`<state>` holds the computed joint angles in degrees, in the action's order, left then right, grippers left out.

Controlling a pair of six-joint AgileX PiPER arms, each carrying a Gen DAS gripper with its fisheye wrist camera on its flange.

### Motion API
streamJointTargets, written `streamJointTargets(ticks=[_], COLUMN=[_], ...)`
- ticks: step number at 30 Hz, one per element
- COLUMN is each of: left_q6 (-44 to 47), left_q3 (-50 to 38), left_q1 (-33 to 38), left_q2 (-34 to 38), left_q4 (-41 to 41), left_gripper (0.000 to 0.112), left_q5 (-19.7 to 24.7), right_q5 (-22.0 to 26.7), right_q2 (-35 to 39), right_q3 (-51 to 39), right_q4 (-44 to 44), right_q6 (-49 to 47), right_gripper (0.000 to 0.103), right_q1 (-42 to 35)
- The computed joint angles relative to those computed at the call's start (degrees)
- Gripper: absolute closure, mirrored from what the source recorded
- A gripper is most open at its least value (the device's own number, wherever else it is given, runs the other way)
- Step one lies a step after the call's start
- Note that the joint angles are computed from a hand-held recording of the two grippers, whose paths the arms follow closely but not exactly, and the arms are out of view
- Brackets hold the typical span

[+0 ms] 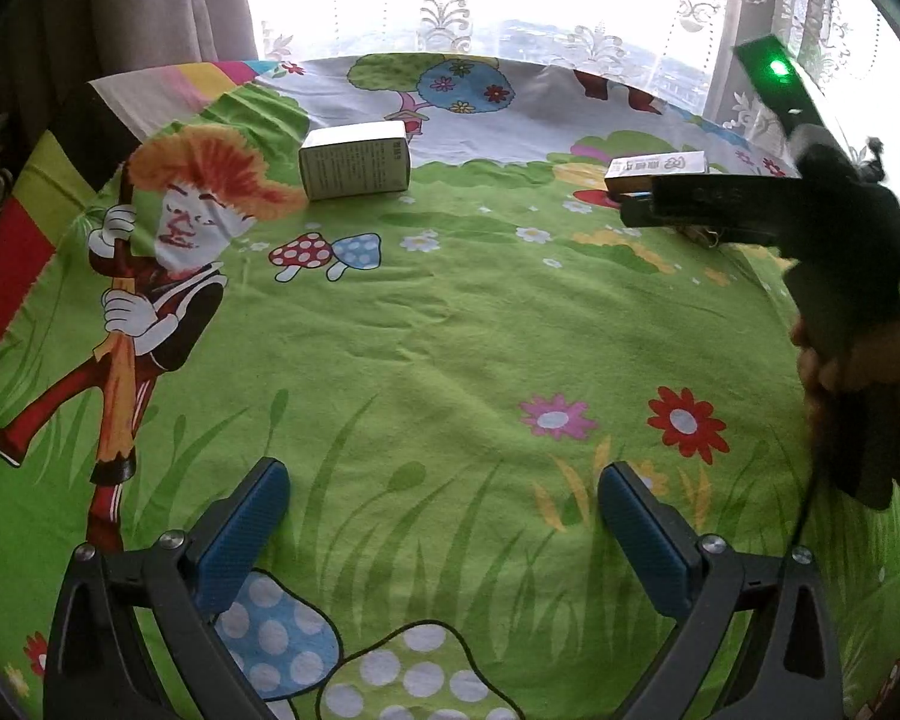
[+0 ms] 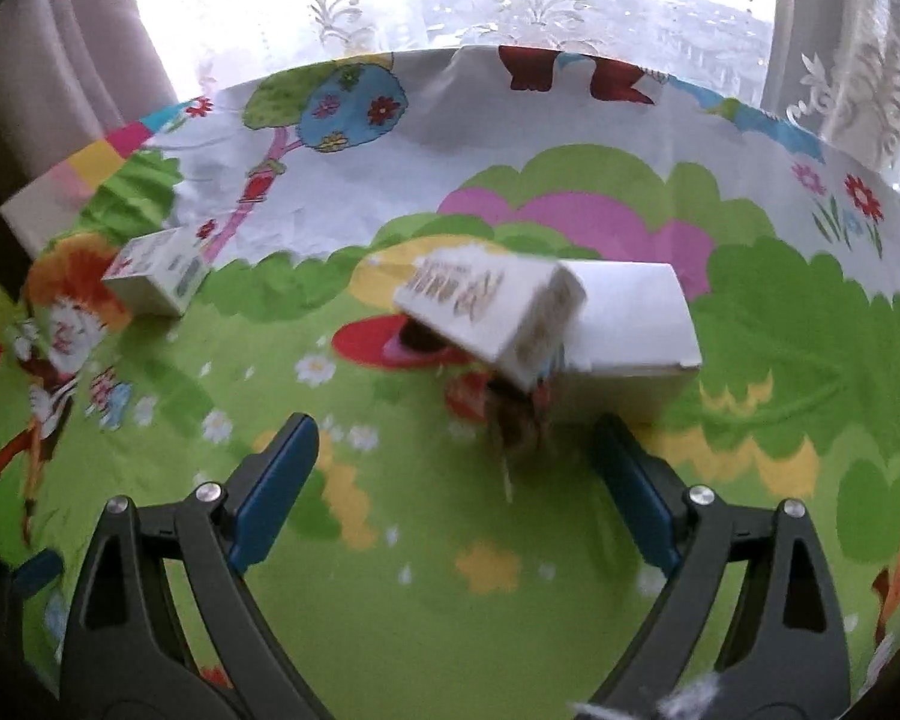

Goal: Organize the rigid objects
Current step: 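Grasp the pink binder clip with the right tool, then grasp the white DING ZHI DENTAL box with the left tool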

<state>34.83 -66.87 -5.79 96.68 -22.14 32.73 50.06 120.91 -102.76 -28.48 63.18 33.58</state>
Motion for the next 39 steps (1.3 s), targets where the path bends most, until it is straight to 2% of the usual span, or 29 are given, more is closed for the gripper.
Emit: streamJointTargets(ticks=[1, 2, 3, 4, 5, 12, 13, 16, 18, 20, 22, 28, 30, 31, 32, 33, 34, 37, 39], left_q6=[0.0, 0.0, 0.0, 0.0, 0.0, 0.1, 0.1, 0.1, 0.3, 0.4, 0.4, 0.3, 0.3, 0.3, 0.3, 0.4, 0.4, -0.7, -5.8], left_q3=[0.0, 0.0, 0.0, 0.0, 0.0, 0.1, 0.1, 0.1, 0.1, 0.1, 0.1, 0.1, 0.1, 0.1, 0.1, 0.0, 0.0, 0.0, -1.1], left_q1=[0.0, 0.0, 0.0, 0.0, 0.0, 0.0, 0.0, 0.0, 0.0, 0.1, 0.1, 0.0, 0.0, 0.0, 0.0, 0.0, 0.0, -0.1, -1.0], left_q2=[0.0, 0.0, 0.0, 0.0, 0.0, 0.0, 0.0, 0.0, 0.0, 0.0, 0.0, 0.0, 0.0, 0.0, 0.1, 0.1, 0.1, 0.0, 0.4], left_q4=[0.0, 0.0, 0.0, 0.0, 0.0, 0.0, -0.1, -0.1, -0.1, -0.2, -0.2, -0.1, -0.1, -0.1, -0.1, -0.1, -0.2, 0.7, 4.0], left_gripper=[0.009, 0.009, 0.009, 0.009, 0.009, 0.009, 0.009, 0.009, 0.009, 0.009, 0.009, 0.009, 0.009, 0.009, 0.009, 0.009, 0.009, 0.009, 0.009], left_q5=[0.0, 0.0, 0.0, 0.0, 0.0, -0.1, -0.1, -0.1, -0.1, 0.0, -0.1, -0.1, -0.1, -0.1, -0.1, 0.0, 0.0, -0.1, 0.6], right_q5=[1.2, 3.8, 4.9, 3.6, 2.0, -14.5, -15.9, -13.5, -13.8, -13.4, -14.4, -13.9, -12.0, -11.4, -8.4, -6.7, -7.3, -7.7, -7.2], right_q2=[0.6, 1.7, 1.6, 0.1, -1.6, -17.6, -19.3, -23.1, -23.7, -23.9, -24.6, -23.3, -22.3, -21.9, -21.1, -20.6, -21.3, -22.8, -24.2], right_q3=[-1.2, -2.8, -2.7, -0.5, 2.1, 25.1, 27.4, 32.4, 33.8, 34.2, 35.5, 35.3, 34.2, 33.7, 32.5, 32.2, 32.9, 35.0, 36.8], right_q4=[-0.4, -2.0, -3.4, -3.7, -3.3, -0.6, -1.8, -6.1, -5.6, -6.2, -7.2, -8.0, -8.6, -8.8, -9.8, -11.4, -11.5, -13.2, -14.9], right_q6=[-0.9, -1.1, -0.9, -0.8, -0.6, -4.7, -3.7, 3.8, 4.4, 6.0, 7.8, 7.3, 6.6, 6.6, 6.8, 7.7, 8.1, 10.6, 14.1], right_gripper=[0.018, 0.035, 0.046, 0.069, 0.075, 0.075, 0.075, 0.073, 0.058, 0.035, 0.029, 0.028, 0.028, 0.032, 0.047, 0.055, 0.065, 0.065, 0.065], right_q1=[-0.1, 0.6, 1.3, 1.7, 2.0, 8.7, 9.9, 11.6, 10.7, 10.4, 10.2, 10.5, 10.7, 10.9, 11.7, 12.4, 12.6, 13.1, 13.3])
